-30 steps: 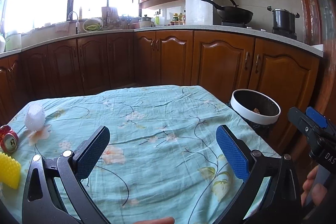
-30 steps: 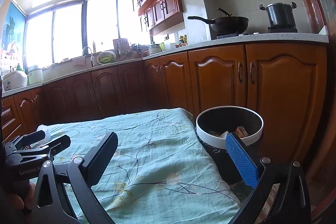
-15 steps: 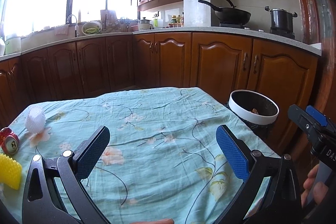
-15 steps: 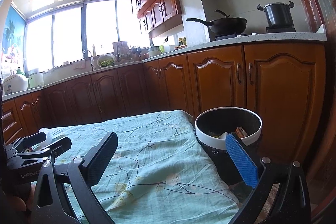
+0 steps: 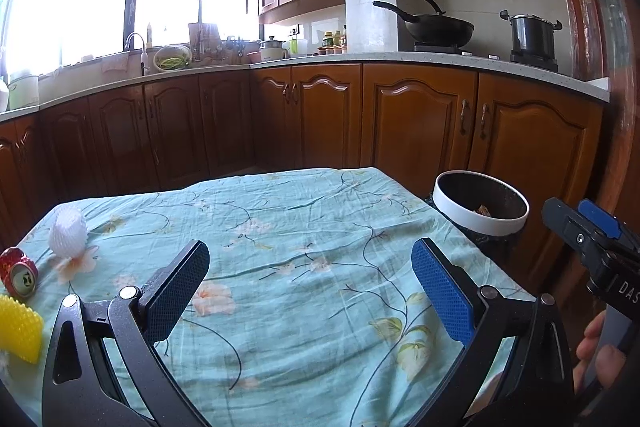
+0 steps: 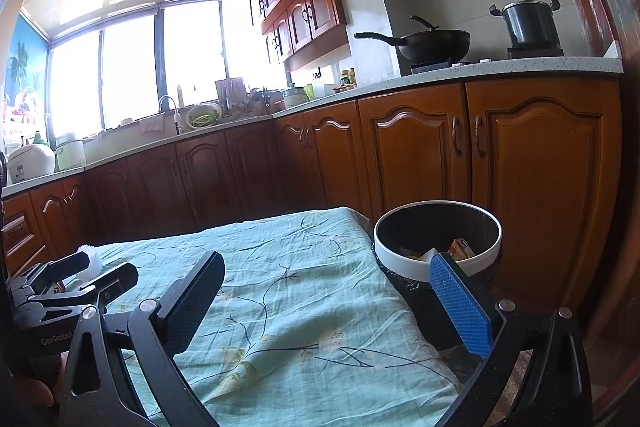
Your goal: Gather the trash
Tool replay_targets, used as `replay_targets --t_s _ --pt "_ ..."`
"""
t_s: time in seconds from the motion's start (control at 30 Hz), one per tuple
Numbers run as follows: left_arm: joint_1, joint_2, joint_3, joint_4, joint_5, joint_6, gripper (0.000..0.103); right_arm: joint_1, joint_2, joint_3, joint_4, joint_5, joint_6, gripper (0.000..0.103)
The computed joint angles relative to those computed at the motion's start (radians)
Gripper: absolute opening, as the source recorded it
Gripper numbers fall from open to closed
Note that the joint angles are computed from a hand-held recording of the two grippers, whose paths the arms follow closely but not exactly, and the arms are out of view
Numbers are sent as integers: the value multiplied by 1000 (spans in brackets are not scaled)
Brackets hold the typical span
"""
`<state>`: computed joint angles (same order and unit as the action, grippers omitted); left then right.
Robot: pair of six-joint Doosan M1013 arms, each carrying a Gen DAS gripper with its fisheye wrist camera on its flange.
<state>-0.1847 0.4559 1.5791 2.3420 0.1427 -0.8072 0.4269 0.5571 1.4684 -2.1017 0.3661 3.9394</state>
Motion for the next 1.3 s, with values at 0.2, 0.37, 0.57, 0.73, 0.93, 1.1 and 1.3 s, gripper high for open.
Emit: replay_targets --t_s 0.2,0.37,0.57,0.73,0.93,1.1,1.3 --pt "-2 0 0 -13 0 12 103 0 1 -1 -6 -2 9 103" --pt "-1 1 -3 -17 -4 16 103 1 3 -3 -6 -5 6 103" --pt "0 2 -4 -21 -4 21 103 -1 3 -7 6 -15 -4 103" --pt "-2 2 -1 -9 0 11 103 -3 3 -8 10 -22 -8 103" --pt "-2 3 -1 -26 0 26 103 -4 4 -10 9 -27 -6 103" --pt "-4 4 -3 -70 0 69 103 -6 5 -11 12 -32 -7 103" --pt "-4 4 -3 -82 0 81 103 -6 6 -12 16 -34 -12 103"
